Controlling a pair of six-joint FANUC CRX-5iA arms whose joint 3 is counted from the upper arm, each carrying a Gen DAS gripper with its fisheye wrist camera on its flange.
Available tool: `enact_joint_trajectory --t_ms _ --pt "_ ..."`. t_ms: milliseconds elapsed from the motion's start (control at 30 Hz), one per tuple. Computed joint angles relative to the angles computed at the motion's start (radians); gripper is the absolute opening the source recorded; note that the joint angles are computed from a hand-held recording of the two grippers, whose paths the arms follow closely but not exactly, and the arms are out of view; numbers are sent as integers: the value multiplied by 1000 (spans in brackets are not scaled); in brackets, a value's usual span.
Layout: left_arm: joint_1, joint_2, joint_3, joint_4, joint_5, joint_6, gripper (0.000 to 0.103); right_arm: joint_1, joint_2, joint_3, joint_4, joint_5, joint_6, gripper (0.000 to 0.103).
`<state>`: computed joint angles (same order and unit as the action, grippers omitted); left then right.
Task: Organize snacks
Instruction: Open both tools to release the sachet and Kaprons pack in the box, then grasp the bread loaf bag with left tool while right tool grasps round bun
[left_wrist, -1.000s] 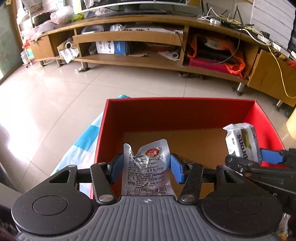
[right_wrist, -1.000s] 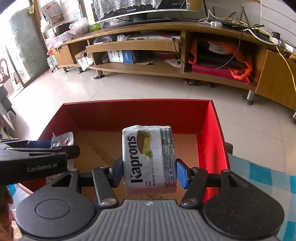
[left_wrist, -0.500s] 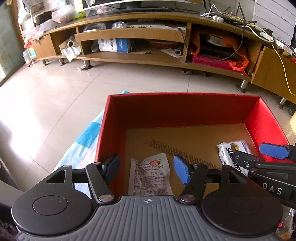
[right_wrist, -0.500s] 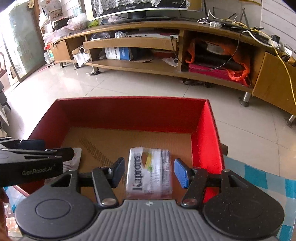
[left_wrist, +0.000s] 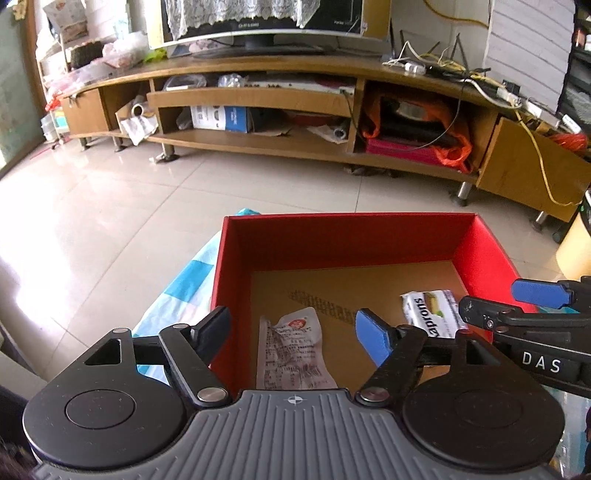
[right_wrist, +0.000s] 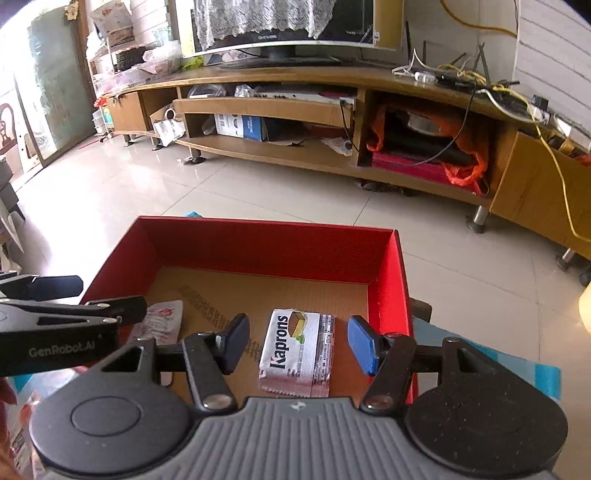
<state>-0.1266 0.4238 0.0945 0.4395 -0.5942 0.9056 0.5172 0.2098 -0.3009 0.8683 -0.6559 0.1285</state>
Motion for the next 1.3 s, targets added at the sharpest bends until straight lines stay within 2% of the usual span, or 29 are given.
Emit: enact_joint_trajectory --t_ms 367,533,867,1300 --pt "29 -116 -175 190 32 -207 84 74 -85 -52 25 -64 -22 60" --pt "44 -152 -228 233 24 -276 84 115 -107 -72 10 -94 -24 61" --pt "73 -225 -333 289 6 -406 85 180 -161 -125 13 -141 -72 62" --pt "93 -274 -404 292 -17 -498 87 251 -214 -169 12 -194 -104 64"
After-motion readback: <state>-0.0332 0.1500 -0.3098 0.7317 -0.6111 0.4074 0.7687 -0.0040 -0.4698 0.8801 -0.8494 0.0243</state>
